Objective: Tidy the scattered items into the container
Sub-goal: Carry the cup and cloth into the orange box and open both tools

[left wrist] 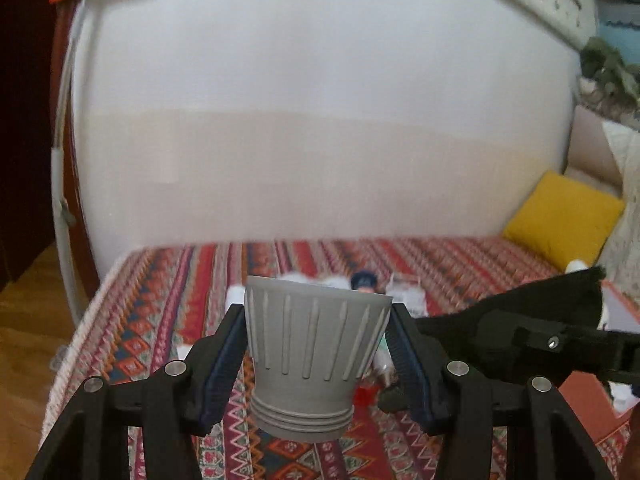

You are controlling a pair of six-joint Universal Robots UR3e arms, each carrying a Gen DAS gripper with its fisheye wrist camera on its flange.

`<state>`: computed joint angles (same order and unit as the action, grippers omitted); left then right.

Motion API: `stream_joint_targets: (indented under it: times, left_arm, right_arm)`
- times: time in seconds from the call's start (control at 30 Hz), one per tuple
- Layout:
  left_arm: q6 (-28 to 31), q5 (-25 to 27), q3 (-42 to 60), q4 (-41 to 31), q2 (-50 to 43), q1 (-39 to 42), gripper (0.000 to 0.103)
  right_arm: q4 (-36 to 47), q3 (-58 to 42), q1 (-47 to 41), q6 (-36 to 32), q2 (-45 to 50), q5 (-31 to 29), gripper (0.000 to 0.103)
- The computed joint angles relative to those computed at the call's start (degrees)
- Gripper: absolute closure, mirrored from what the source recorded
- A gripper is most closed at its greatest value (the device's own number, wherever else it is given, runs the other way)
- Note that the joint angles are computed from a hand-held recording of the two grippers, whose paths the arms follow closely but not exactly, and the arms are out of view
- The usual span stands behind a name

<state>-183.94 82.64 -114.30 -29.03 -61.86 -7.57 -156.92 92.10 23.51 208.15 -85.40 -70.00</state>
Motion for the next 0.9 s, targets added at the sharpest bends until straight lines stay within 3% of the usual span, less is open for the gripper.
stream_joint_targets:
  times: [0.2, 0.37, 0.5, 0.7, 0.8, 0.9]
  left_arm:
    - [-1.33, 5.27, 3.49, -1.70, 3.62, -6.30, 0.043]
    - [-2.01, 13.50, 7.90, 0.23, 0.86, -15.91, 0.043]
    - [-2.49, 16.33, 10.97, 1.86, -1.69, -21.50, 0.043]
    - [-3.07, 24.92, 19.76, 6.00, -13.13, -35.11, 0.043]
    - [-3.28, 26.74, 26.61, 6.84, -21.28, -40.63, 0.043]
    - [-3.03, 27.17, 34.45, 7.00, -29.27, -44.92, 0.043]
  right_arm:
    - [1.00, -3.57, 6.59, -1.89, -5.95, -8.01, 0.098]
    - [1.08, -5.71, 12.17, -4.45, -9.18, -16.72, 0.098]
    - [1.71, -6.07, 15.86, -6.47, -12.62, -23.25, 0.098]
    - [1.46, -5.00, 20.64, -9.73, -17.82, -34.20, 0.098]
    - [1.39, -3.61, 23.36, -11.48, -21.55, -40.80, 0.098]
    - [2.07, -0.93, 22.04, -12.14, -26.67, -42.33, 0.098]
